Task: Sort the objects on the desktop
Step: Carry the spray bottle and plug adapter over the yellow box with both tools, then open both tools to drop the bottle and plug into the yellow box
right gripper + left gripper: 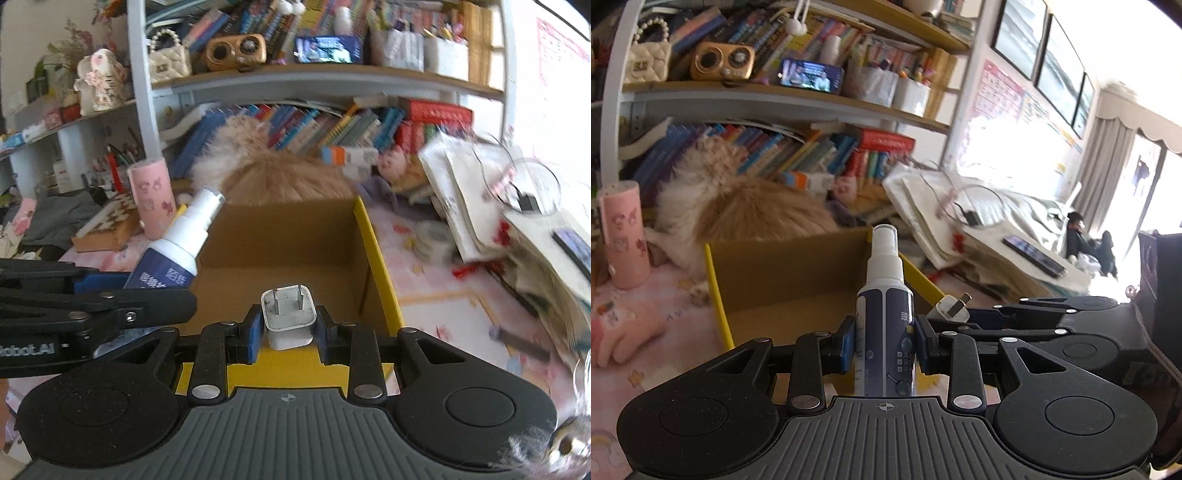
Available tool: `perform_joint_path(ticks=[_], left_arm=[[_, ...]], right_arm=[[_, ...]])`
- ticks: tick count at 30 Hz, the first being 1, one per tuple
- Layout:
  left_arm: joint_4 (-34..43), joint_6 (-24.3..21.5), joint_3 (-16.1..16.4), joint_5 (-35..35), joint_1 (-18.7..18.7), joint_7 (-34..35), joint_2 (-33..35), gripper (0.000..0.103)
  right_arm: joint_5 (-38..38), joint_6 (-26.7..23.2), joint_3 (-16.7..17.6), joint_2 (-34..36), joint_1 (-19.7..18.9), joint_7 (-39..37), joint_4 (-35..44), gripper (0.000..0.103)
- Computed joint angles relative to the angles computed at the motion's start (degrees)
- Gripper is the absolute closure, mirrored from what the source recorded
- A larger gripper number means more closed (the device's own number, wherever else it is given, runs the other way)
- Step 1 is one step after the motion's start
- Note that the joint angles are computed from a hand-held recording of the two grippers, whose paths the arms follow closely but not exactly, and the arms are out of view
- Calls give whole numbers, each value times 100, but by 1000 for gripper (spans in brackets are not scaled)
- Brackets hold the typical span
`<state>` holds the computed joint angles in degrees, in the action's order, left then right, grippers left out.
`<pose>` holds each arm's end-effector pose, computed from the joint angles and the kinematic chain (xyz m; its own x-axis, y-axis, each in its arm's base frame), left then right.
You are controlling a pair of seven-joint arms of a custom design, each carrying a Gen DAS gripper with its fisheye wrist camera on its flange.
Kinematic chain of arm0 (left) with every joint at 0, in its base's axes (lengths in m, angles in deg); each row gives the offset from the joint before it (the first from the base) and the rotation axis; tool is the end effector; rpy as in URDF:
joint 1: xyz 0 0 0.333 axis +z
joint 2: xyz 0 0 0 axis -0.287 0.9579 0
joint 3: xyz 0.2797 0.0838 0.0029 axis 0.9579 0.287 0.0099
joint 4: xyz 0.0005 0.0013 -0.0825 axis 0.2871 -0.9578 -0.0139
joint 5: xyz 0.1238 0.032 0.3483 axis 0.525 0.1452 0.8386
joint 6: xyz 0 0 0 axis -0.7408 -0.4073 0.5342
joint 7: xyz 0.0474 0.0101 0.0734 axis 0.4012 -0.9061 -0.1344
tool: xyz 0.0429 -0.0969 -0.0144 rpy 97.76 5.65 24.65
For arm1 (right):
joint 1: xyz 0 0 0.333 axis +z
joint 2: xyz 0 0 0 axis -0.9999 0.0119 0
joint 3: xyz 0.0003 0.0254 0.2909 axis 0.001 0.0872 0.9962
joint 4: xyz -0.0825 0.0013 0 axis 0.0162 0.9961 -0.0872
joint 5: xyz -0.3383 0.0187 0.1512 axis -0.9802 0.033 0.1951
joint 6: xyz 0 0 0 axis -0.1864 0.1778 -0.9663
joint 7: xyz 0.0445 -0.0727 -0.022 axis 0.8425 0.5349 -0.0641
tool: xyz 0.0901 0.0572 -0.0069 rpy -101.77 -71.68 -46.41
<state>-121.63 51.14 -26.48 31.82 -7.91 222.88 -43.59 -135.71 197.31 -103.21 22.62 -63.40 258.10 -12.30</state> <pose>0.7524 -0.1068 0.4092 -0.7629 -0.6065 0.2240 -0.4500 0.2493 -0.8575 0.6561 0.2190 0.4160 -0.1893 -0.9802 -0.0581 -0.5275 0.1514 -0.8359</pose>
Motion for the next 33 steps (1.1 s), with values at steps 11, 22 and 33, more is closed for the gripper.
perform_joint_path(ticks=[11, 22, 33], left_arm=[[1426, 718, 302, 1238, -750, -1203, 1089, 72], [2438, 509, 479, 2472, -1100, -2095, 1873, 72], [1790, 861, 332, 2566, -1003, -1951, 1605, 72]], right_arm=[[1793, 192, 526, 1113, -754, -2520, 1277, 77], [3617, -557, 1349, 1985, -1364, -5077, 2325, 77], [4635, -1018, 1126, 2312, -1261, -6126, 2864, 77]])
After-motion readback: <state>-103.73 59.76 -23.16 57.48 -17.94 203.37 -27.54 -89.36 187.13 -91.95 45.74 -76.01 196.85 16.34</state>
